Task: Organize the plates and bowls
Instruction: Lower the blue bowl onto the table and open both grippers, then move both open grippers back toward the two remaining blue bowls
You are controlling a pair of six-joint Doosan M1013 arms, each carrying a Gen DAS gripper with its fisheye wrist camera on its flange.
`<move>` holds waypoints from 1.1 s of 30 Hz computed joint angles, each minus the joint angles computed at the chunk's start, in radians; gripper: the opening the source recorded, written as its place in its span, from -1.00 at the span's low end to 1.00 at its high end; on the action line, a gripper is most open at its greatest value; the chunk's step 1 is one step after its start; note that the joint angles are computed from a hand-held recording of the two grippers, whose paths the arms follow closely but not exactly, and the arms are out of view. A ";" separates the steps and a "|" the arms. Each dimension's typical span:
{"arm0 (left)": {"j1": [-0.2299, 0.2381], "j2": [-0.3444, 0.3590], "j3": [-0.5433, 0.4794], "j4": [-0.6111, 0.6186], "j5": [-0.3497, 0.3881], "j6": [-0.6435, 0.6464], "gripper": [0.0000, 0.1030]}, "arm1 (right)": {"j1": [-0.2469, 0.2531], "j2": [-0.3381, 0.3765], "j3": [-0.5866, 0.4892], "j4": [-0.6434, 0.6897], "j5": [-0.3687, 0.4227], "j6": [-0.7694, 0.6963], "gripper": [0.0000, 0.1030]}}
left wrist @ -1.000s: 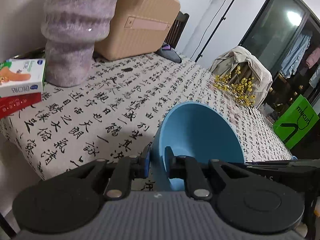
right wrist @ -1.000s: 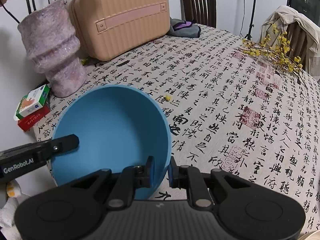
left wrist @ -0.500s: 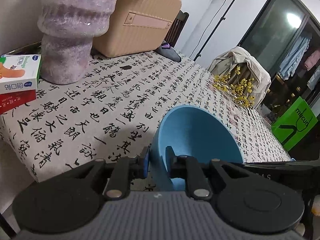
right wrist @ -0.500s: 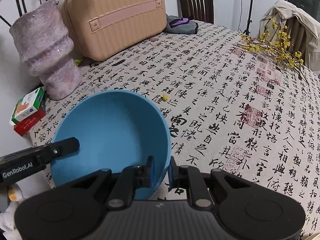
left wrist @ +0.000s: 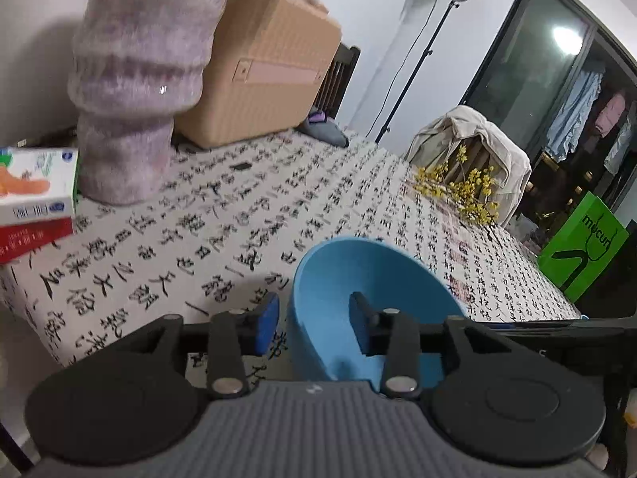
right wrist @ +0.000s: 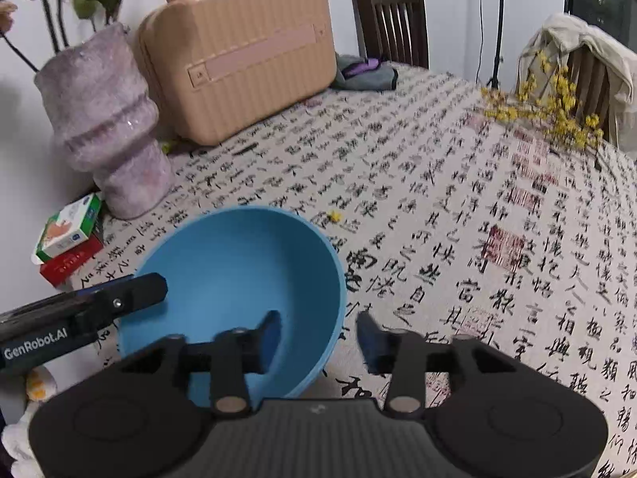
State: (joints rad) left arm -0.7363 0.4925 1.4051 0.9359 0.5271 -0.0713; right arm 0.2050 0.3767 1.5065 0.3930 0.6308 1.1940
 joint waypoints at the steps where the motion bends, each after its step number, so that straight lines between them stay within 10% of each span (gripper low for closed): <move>1: -0.004 -0.002 0.003 0.025 0.003 -0.016 -0.10 | -0.001 -0.007 0.009 0.013 -0.013 -0.013 0.08; 15: -0.070 -0.048 0.080 0.435 0.101 -0.323 0.99 | -0.036 -0.106 0.169 0.430 -0.193 -0.414 0.89; 33: -0.125 -0.075 0.142 0.646 0.184 -0.495 1.00 | -0.079 -0.190 0.340 1.142 -0.267 -1.057 1.00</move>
